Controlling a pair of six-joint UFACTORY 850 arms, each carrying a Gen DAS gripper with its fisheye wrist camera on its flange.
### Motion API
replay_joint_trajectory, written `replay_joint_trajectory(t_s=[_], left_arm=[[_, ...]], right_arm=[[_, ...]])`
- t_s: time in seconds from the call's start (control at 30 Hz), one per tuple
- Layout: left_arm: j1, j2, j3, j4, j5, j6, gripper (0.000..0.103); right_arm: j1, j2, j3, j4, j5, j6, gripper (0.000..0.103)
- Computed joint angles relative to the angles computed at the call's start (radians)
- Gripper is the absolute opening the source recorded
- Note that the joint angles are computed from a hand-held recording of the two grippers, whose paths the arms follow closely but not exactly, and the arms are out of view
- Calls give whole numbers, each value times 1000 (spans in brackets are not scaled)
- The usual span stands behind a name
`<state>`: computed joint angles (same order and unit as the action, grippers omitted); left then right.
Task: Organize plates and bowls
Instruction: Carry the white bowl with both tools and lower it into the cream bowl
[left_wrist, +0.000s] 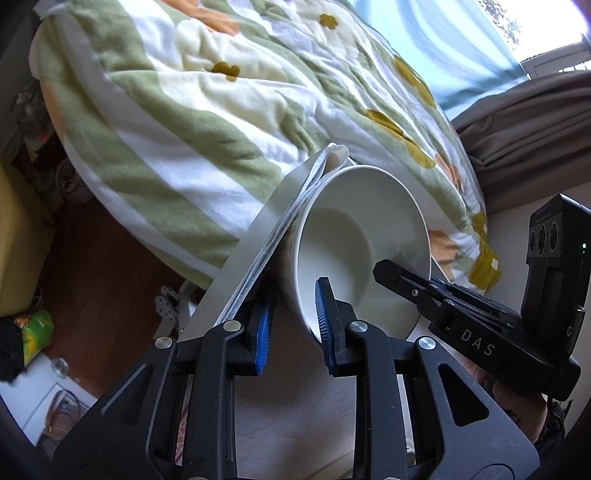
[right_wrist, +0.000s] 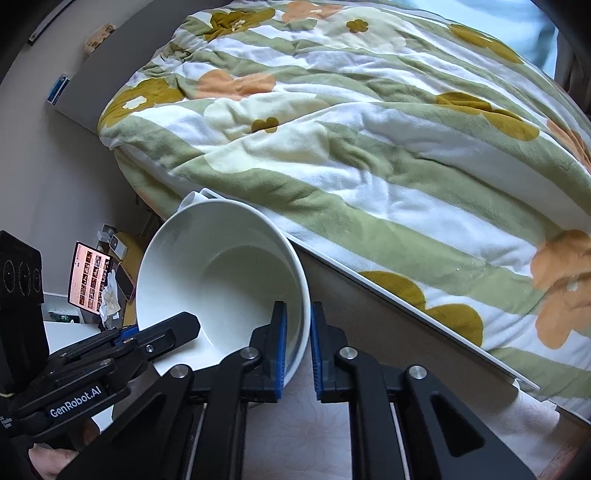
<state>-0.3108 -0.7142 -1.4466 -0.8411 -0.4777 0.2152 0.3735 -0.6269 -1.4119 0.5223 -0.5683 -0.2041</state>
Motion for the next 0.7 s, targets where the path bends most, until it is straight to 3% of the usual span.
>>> replay_joint_trajectory(t_s=[0.37,0.7], left_arm=[[-32,39,25,79,26,-5,20],[-114,174,121,131,100,-9,20]], right_arm=[[-9,68,95,81,62,-61,11],[-24,270,300,155,174,-108,11]])
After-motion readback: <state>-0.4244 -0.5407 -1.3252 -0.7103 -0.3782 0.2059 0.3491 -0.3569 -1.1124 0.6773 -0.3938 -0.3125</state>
